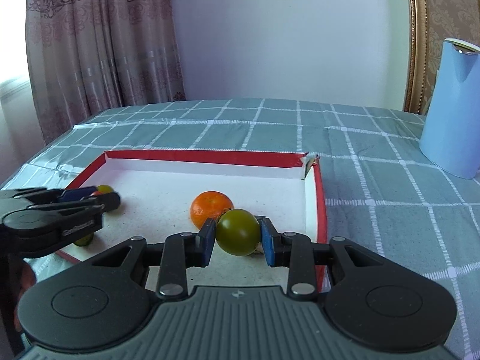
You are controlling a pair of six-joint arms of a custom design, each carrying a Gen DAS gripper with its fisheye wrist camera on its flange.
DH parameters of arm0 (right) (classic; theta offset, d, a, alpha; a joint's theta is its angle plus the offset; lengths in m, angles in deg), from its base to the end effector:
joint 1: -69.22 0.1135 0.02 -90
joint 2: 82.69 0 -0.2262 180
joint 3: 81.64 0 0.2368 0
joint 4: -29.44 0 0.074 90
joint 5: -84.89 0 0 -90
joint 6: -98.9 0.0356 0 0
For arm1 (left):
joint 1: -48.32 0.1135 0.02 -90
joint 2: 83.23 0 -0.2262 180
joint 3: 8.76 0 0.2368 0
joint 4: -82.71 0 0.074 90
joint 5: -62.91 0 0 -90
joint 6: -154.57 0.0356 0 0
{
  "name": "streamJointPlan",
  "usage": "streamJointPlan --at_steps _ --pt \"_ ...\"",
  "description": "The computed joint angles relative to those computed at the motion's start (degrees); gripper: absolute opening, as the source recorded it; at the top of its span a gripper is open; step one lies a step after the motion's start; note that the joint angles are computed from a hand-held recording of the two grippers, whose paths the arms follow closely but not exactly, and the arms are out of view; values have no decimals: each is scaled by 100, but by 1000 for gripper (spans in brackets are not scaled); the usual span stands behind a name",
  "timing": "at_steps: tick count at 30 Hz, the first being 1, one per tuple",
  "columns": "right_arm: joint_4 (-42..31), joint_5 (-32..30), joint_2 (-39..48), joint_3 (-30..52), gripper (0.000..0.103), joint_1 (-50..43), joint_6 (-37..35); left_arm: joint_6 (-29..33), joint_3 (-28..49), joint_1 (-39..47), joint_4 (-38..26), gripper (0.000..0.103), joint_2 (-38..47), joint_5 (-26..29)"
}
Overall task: Organize fruits
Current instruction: 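Carry the red tomato and green tomato over the tray with both grippers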
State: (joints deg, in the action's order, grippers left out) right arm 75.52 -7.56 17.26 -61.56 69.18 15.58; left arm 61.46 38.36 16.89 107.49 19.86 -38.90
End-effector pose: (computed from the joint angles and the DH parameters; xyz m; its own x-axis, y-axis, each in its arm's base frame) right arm 0.1918 0.0014 0.0423 -0.5564 0.1166 -0.8227 0.0301 0.9923 0.1203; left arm 0.2571 -0.1486 0.0812 -0.4608 0.2194 -0.8599 0.3365 0.9398 0.0594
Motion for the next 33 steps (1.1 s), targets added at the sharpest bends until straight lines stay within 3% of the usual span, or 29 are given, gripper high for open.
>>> streamJointPlan --at_steps 5,12,18,26,28,33 --pt "105 -140 98 -42 32 50 -60 31 -20 -53 339 25 187 -92" --pt "-563 -301 275 349 32 121 30 106 -102 -130 602 26 299 -192" --pt "-523 -288 428 469 32 58 149 189 -52 -213 669 26 415 -222" --pt "-502 -64 474 531 32 210 263 21 203 -255 81 26 445 147" --pt "-471 -97 494 527 32 187 272 -34 375 -230 -183 31 555 153" --pt "-365 -77 542 496 32 196 314 -139 366 -149 -186 34 565 224"
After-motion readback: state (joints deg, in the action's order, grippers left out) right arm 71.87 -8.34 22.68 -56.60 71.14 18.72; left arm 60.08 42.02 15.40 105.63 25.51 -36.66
